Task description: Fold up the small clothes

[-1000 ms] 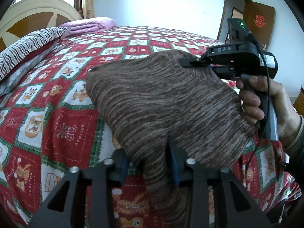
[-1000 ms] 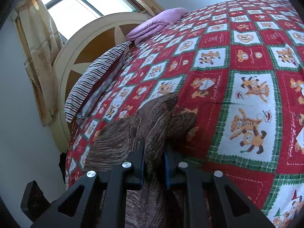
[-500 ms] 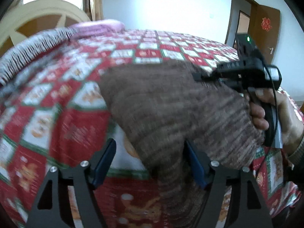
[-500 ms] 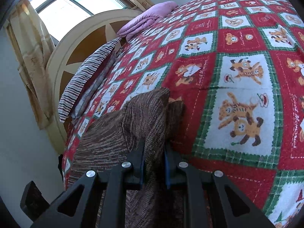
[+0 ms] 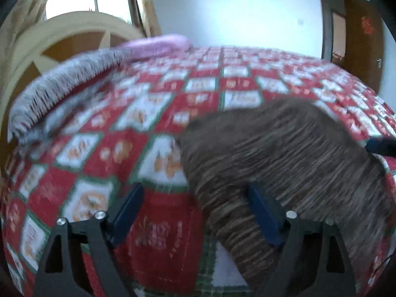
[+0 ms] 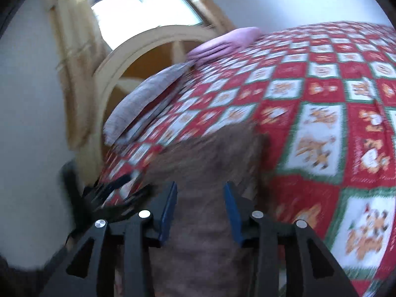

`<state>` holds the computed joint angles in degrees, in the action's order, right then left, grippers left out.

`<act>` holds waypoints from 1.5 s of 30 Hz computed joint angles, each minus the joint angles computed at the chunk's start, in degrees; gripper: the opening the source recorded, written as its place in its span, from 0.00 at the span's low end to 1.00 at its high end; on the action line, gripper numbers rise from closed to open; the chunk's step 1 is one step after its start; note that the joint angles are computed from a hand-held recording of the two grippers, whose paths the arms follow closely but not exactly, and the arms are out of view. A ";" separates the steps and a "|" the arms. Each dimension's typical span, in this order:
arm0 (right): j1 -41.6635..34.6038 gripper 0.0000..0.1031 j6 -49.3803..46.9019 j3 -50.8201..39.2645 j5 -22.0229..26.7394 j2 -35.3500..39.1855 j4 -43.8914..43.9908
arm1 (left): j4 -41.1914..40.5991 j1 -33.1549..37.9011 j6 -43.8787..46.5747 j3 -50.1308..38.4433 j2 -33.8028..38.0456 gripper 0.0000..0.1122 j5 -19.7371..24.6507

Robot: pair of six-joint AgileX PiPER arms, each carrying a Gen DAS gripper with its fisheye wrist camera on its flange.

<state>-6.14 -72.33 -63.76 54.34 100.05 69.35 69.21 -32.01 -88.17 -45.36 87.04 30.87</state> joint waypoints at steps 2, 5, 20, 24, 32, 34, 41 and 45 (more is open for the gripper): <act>1.38 0.40 2.15 1.82 -4.20 -0.62 -3.13 | -0.29 0.42 -1.36 1.64 -1.52 0.81 -1.32; -0.73 0.40 -2.75 4.71 -3.75 0.52 0.87 | 2.35 -0.73 -4.26 2.54 -1.55 0.84 -0.22; -0.63 0.40 -7.37 10.70 -7.11 0.19 10.89 | 3.87 -1.34 -10.92 5.60 -4.93 0.91 -0.52; 0.90 0.40 0.85 15.23 -11.94 -9.68 6.30 | 0.33 -4.74 -7.63 6.32 -9.80 0.91 3.56; 5.11 0.55 0.51 24.97 -21.70 -29.94 5.87 | 0.42 -13.70 -4.94 3.35 -18.53 0.91 13.43; 6.39 0.55 3.88 25.31 -23.38 -33.27 2.61 | 0.72 -15.88 -4.23 2.47 -19.31 0.92 15.26; 8.23 0.56 9.80 26.03 -24.77 -40.45 -3.60 | 2.86 -22.32 -3.83 0.69 -20.08 0.92 21.71; 10.79 0.57 16.25 26.34 -27.83 -43.78 -10.10 | 3.32 -23.66 -4.16 0.34 -20.20 0.92 22.78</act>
